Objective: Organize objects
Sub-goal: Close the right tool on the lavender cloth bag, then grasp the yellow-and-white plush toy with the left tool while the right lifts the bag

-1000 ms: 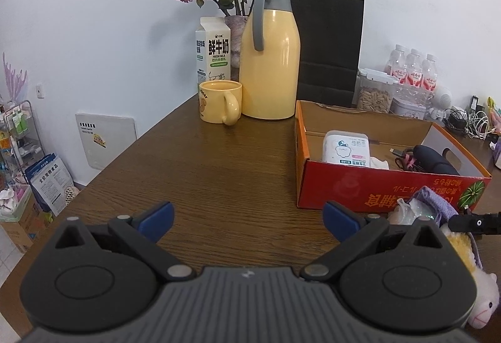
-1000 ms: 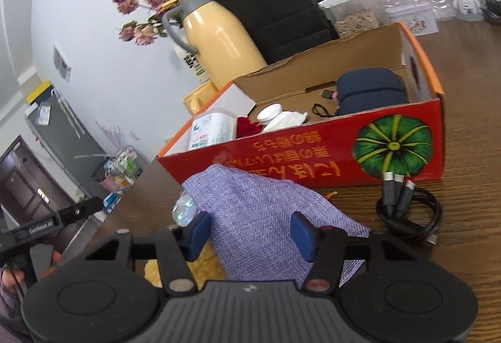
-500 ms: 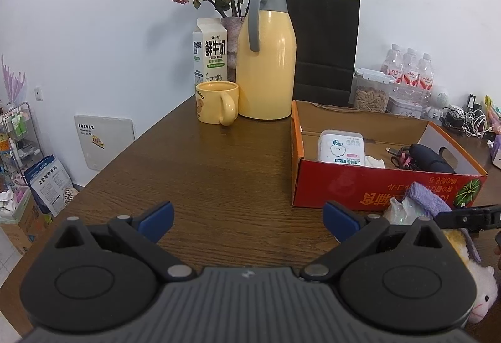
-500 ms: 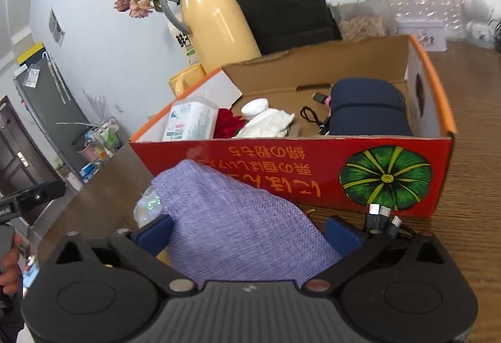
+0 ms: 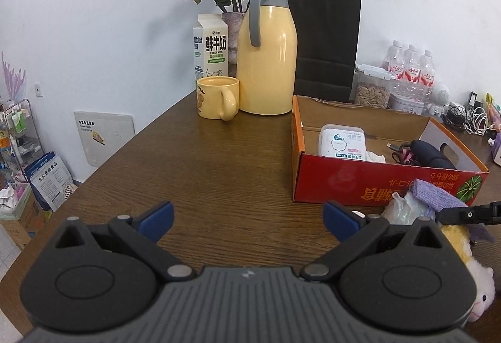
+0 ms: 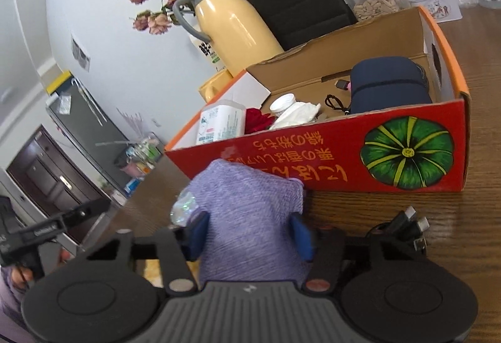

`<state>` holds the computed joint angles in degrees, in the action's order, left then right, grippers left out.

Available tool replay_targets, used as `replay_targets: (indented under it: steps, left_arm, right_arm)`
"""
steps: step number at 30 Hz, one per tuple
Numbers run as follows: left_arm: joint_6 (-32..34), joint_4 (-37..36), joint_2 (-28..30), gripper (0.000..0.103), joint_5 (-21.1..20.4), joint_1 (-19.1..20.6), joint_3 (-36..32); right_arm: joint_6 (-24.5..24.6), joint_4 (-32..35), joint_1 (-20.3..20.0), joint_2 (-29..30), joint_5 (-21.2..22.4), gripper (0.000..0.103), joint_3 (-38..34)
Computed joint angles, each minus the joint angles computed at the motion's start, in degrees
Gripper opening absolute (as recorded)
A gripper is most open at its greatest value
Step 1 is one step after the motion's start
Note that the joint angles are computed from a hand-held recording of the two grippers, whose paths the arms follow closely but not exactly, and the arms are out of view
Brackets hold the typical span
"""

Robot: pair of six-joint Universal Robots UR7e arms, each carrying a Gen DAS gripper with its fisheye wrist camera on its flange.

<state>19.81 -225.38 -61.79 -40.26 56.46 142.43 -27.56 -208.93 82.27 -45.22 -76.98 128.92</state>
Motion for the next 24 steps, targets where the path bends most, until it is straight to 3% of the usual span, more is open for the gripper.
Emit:
replay_targets:
  steps: [5,10,24]
  left_arm:
    - [0.03,-0.36,-0.05,0.103,0.13,-0.31,0.39]
    - [-0.24,0.02,0.27,0.103,0.3,-1.21,0.8]
    - [-6.23,9.76,2.13,0.103,-3.42,-6.63,1.95]
  right_arm:
    - [0.33,-6.43,0.54,0.78,-0.43,0.031,1.81]
    - [-1.88,-16.98,2.74,2.95,-5.18,0.021,3.48]
    - [-8.49,-41.2,7.35,8.33,-13.84,0.009,7.07]
